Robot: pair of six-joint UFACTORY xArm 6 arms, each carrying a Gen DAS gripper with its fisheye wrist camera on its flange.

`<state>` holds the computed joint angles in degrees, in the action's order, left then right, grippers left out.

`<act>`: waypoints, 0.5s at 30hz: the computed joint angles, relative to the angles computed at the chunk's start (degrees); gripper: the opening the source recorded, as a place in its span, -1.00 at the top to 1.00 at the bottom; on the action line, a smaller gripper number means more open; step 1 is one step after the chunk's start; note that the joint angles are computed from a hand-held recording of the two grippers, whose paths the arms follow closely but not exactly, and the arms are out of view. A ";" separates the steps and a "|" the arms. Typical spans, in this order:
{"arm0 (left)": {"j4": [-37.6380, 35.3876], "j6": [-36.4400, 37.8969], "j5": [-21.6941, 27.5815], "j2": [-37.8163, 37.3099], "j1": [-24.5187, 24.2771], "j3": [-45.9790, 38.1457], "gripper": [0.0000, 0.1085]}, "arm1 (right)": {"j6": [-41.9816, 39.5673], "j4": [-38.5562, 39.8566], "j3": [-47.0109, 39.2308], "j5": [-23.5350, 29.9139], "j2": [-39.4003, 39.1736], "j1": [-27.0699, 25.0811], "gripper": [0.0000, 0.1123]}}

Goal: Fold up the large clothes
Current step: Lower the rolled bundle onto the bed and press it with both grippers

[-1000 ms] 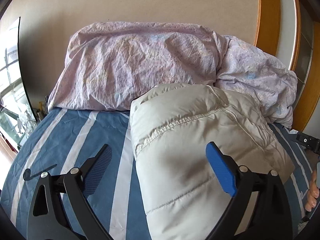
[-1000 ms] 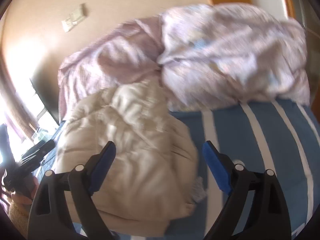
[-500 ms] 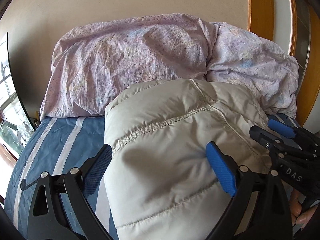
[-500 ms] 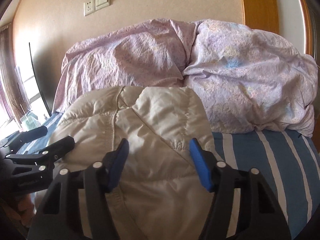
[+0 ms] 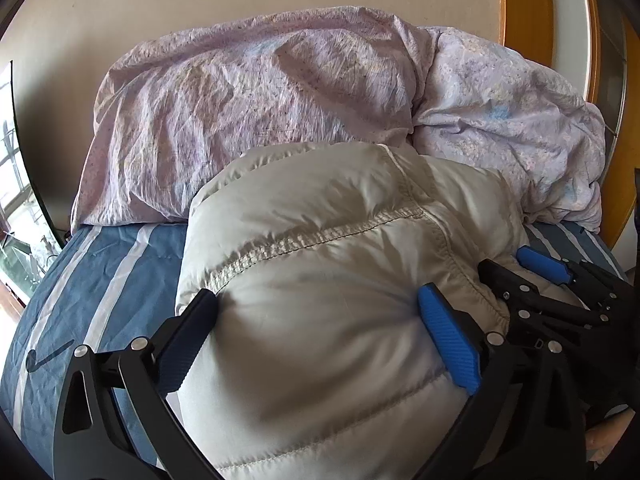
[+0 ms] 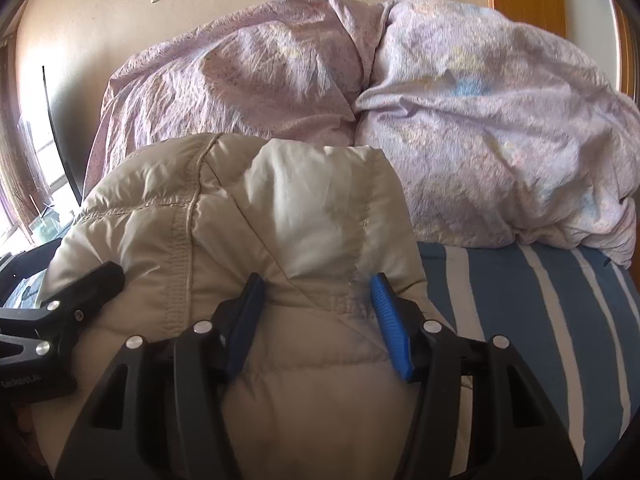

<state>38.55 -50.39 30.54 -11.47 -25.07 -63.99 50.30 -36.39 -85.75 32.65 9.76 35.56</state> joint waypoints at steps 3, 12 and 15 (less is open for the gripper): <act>1.67 -1.71 0.59 0.71 -0.33 -0.46 -0.87 | -2.38 3.13 -0.35 -1.04 0.92 -0.79 -0.02; 7.46 -8.56 -0.31 2.16 -0.37 -0.22 -0.87 | -5.51 6.58 -1.09 -4.17 3.45 -2.14 -0.11; 10.90 -11.92 -0.71 2.76 -0.45 -0.07 -0.87 | -4.64 5.57 -1.32 -5.15 4.36 -2.45 -0.13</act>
